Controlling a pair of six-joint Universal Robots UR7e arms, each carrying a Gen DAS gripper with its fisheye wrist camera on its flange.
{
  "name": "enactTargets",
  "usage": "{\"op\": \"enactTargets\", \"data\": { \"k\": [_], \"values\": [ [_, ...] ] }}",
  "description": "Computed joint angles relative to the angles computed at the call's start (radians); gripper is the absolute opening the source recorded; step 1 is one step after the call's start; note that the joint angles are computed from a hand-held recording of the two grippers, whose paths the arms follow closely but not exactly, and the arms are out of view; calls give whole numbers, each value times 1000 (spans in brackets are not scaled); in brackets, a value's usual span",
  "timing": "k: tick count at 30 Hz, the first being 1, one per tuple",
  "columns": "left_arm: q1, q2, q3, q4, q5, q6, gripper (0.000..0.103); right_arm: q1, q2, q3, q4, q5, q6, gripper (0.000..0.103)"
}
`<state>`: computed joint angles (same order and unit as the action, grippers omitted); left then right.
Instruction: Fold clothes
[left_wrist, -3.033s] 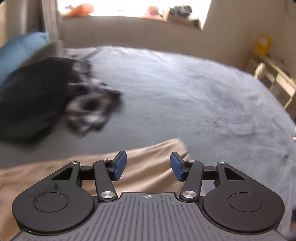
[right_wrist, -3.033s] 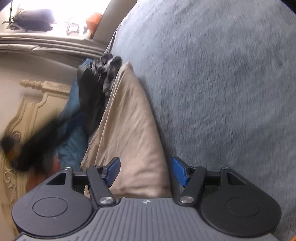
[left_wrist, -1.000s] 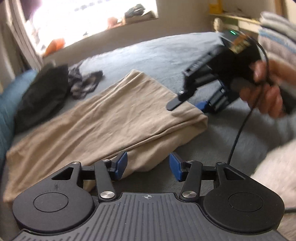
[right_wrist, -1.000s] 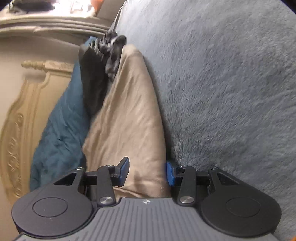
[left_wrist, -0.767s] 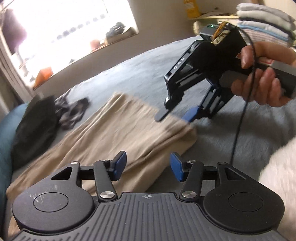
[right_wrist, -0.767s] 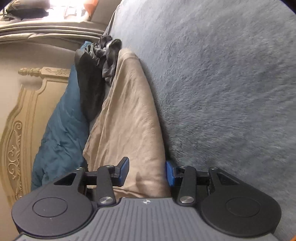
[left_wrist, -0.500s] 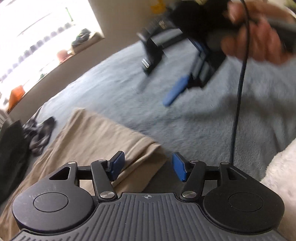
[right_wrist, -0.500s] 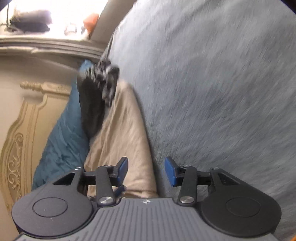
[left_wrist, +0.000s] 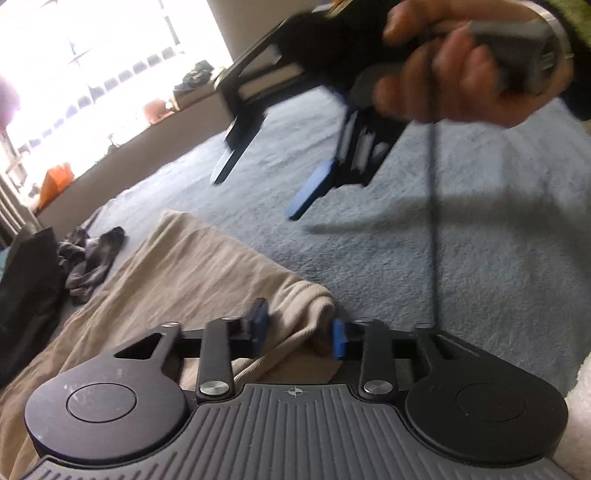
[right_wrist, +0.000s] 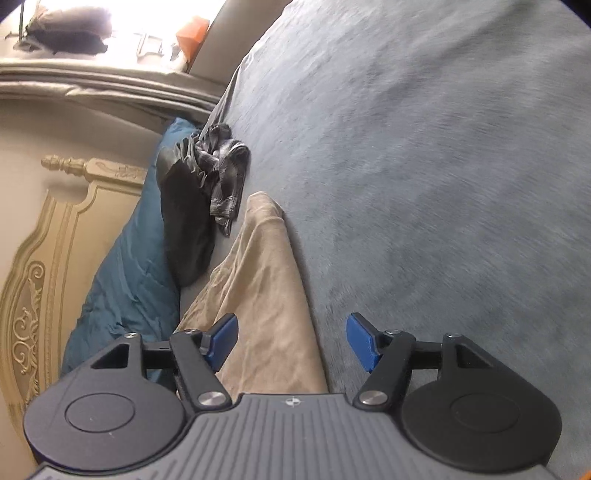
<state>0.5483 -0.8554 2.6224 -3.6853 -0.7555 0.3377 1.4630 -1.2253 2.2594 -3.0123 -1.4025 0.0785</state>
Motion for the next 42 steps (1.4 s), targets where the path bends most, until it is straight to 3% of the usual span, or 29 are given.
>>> {"op": "enactTargets", "data": {
  "k": [4, 8, 9, 10, 11, 12, 14, 23, 29, 33, 36, 38, 39, 41, 42],
  "values": [
    [-8, 0, 14, -42, -5, -40, 13, 26, 114, -90, -9, -19, -19, 68],
    [6, -28, 15, -62, -42, -66, 11, 61, 196, -160, 11, -20, -103, 65],
    [8, -33, 17, -77, -53, -65, 11, 79, 208, -168, 13, -42, -133, 48],
    [9, -37, 19, -91, -63, -65, 10, 97, 219, -175, 15, -67, -163, 39],
    [13, -43, 19, -97, -76, -68, 10, 112, 225, -176, 11, -99, -188, 13],
    [19, -59, 19, -91, -94, -79, 10, 119, 223, -172, 3, -111, -200, 7],
    [30, -87, 16, -79, -132, -92, 10, 117, 202, -145, -34, -103, -202, 5],
    [2, -119, -13, 3, -283, -127, 9, 73, 26, 4, -120, -93, -191, 5],
    [-30, -107, -64, 61, -490, -167, 9, -4, -224, 146, -100, -120, -169, 5],
    [-47, -96, -102, 144, -565, -100, 10, -84, -382, 236, -86, -114, -143, 5],
    [-66, -109, -118, 249, -506, -98, 19, -134, -411, 261, -56, -143, -108, 9],
    [-91, -131, -104, 283, -445, -137, 35, -135, -403, 251, -25, -214, -66, 23],
    [-106, -158, -83, 281, -407, -168, 39, -138, -412, 257, -31, -223, -58, 27],
    [-135, -224, -38, 295, -321, -248, 61, -146, -439, 277, -58, -216, -54, 33],
    [-159, -270, -7, 323, -267, -321, 65, -136, -453, 286, -76, -227, -57, 37]
  ]
}}
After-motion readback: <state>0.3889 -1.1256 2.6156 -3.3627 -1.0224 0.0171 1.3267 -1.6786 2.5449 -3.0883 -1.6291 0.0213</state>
